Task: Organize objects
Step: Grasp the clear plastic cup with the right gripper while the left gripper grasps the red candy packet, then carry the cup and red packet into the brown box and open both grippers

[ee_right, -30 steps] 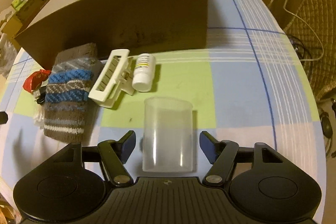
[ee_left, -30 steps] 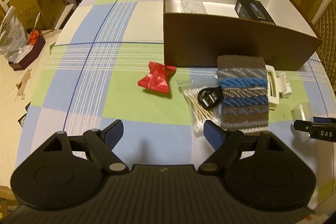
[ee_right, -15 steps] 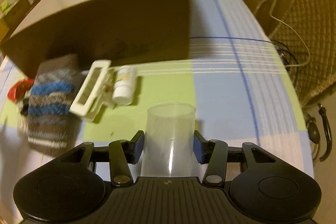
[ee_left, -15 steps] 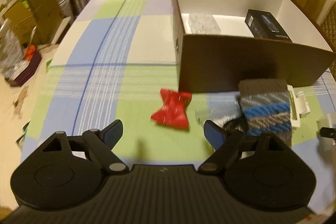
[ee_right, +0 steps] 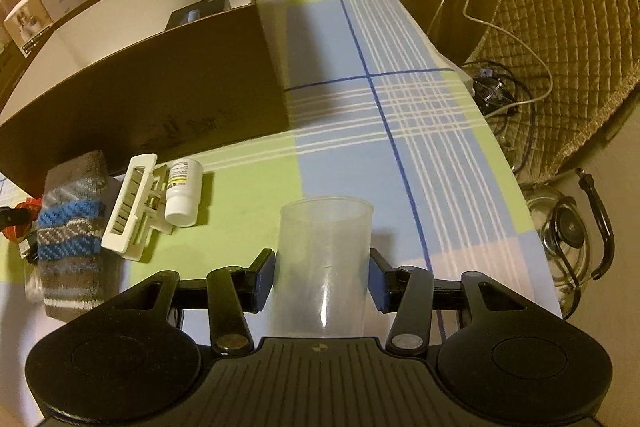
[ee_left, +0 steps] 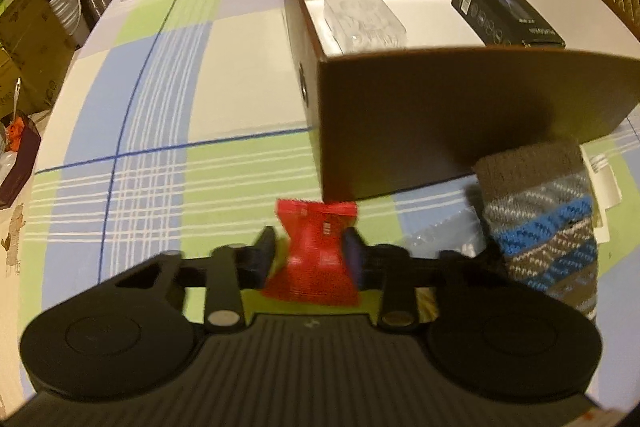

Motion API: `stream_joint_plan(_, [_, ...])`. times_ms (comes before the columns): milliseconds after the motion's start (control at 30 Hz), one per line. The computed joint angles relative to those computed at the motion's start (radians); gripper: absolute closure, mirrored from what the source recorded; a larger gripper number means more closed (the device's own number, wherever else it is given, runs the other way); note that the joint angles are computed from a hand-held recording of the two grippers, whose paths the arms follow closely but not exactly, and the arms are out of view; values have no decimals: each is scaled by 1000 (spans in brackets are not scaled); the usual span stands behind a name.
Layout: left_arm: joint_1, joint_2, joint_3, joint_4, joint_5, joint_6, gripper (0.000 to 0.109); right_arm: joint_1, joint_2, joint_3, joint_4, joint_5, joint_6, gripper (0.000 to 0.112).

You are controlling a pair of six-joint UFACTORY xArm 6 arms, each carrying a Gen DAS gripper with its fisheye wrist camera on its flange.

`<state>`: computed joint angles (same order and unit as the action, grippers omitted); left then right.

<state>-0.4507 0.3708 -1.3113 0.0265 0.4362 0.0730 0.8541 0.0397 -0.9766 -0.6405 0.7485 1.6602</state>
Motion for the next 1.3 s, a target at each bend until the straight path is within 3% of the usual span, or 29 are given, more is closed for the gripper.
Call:
stream_joint_plan(433, [24, -216, 182, -70, -74, -28, 87, -43, -43, -24, -59, -89, -60, 67])
stream_joint_plan(567, [22, -272, 165, -50, -105, -41, 87, -66, -55, -59, -105, -144, -99, 67])
stream_joint_plan(767, [-23, -206, -14, -112, -64, 11, 87, -121, 23, -200, -167, -262, -196, 67])
stream_joint_plan(1000, [-78, 18, -338, -93, 58, 6, 87, -160, 232, -447, -124, -352, -347, 67])
stream_joint_plan(1200, [-88, 184, -549, -39, 186, -13, 87, -177, 343, -562, 29, -296, -539, 67])
stream_joint_plan(1300, [-87, 232, -605, -30, 231, -15, 87, -188, 367, -578, 142, -219, -661, 67])
